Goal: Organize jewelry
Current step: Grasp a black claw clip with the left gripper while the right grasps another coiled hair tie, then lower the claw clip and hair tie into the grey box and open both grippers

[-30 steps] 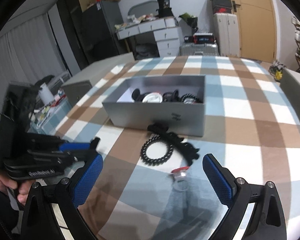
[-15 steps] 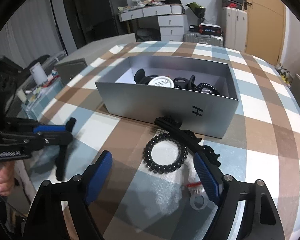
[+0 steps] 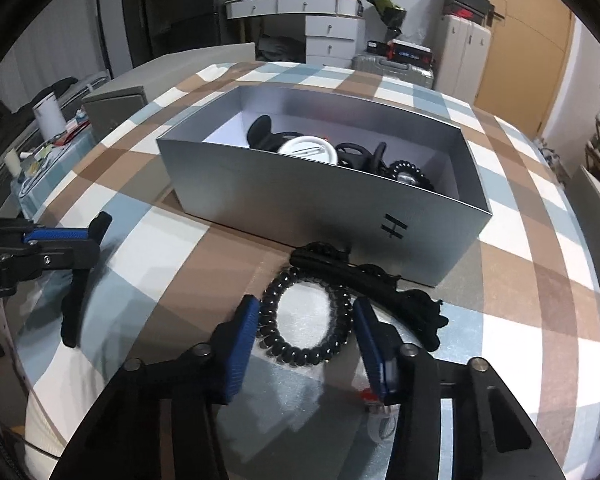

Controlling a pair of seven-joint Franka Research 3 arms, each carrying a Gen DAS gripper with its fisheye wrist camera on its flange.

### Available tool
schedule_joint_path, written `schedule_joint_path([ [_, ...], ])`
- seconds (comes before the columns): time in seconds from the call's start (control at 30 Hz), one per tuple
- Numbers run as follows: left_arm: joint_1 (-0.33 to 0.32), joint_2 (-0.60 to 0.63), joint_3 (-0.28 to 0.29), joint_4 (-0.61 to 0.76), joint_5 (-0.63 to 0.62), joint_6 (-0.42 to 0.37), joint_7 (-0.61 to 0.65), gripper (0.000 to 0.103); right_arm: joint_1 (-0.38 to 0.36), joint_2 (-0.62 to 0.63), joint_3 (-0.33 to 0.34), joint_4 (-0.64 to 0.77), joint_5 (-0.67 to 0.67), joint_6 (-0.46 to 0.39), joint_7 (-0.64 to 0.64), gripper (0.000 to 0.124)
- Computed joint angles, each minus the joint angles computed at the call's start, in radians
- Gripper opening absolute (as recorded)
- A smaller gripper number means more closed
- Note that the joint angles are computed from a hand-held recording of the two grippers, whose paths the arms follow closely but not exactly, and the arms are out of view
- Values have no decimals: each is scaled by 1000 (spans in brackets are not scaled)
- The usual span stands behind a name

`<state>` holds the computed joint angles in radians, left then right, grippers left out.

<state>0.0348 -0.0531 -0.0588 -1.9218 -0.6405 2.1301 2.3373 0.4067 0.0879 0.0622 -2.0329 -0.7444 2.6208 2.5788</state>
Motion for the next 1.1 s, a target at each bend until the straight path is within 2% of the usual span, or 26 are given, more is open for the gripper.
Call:
schedule_joint_path([
  [0.23,-1,-8,1,-8,4,-2,5,14,-1,-4,0,-9,6,26,-6,40],
  [0.53,-3,-10,2,-5,15,5,-9,14,-18,-30,5,-54,48,184,-28,40],
  [0.7,-5,-14,3,-1,13,10,-9,14,-19,-33,4,-73,97,299,-62,40],
  [0.9,-8,-16,3,14,7,23,-16,14,-24,-61,-12,-87,-27,390,55,40],
  [1.1,-19,-3,-6,53,4,39,-24,14,-87,-104,3,-93,-244,446,253,40],
])
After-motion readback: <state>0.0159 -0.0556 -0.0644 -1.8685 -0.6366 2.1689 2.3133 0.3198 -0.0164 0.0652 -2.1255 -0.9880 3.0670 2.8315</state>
